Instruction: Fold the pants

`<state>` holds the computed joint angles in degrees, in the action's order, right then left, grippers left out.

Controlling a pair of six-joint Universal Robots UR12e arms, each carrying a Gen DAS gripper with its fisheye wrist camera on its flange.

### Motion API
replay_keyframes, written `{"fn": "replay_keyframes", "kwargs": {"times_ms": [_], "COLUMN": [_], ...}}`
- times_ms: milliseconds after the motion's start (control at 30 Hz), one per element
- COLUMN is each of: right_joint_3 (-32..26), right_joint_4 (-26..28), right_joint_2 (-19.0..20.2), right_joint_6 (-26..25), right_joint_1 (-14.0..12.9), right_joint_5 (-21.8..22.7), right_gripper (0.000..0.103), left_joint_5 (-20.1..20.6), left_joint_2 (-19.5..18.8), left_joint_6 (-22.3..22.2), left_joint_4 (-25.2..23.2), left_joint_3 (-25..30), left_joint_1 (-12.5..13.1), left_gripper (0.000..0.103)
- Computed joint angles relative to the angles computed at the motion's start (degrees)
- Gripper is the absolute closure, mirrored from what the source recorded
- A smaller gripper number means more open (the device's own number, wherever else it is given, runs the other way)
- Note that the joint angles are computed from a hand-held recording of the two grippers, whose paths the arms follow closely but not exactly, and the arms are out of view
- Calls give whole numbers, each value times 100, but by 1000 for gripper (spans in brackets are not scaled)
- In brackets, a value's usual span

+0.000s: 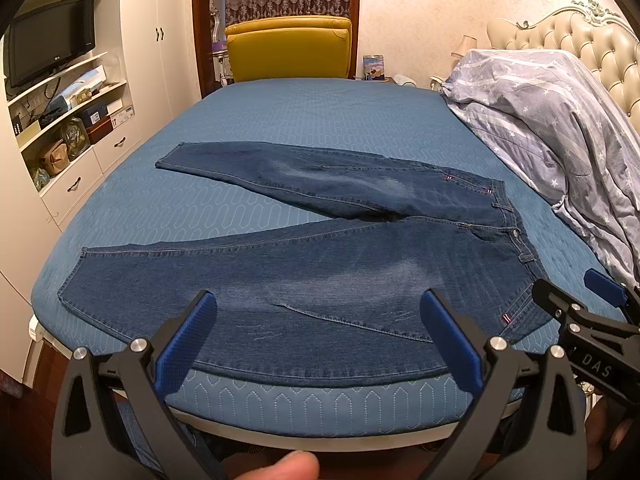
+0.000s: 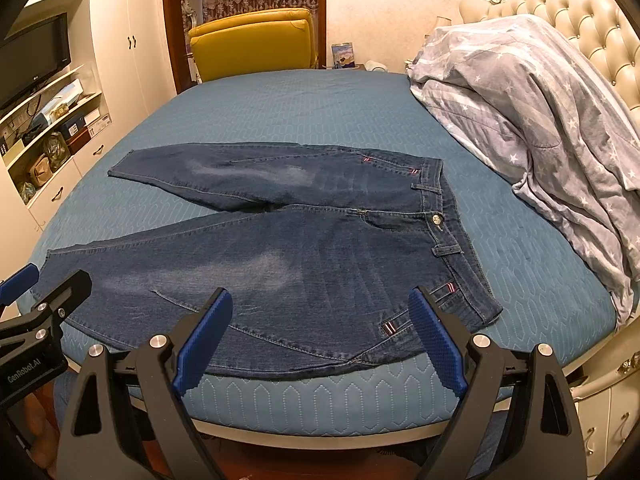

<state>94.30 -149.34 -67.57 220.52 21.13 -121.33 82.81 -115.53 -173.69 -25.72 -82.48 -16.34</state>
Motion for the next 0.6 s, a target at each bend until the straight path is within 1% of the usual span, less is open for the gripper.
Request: {"fn": "replay_keyframes", "kwargs": {"times_ms": [600], "right_joint_3": [11], "right_joint_4": [-31], "right_joint_2": [5], "right_joint_6": [82], "right_joint_1": [-1], "right_joint_5": [39], "right_gripper": [17], "left_joint_5": [-4], "left_joint_2": [-1], "left_joint_6": [-5], "left_joint_4": [-22], "left_joint_3": [13], "left_joint_1": [7], "left_gripper": [1]}}
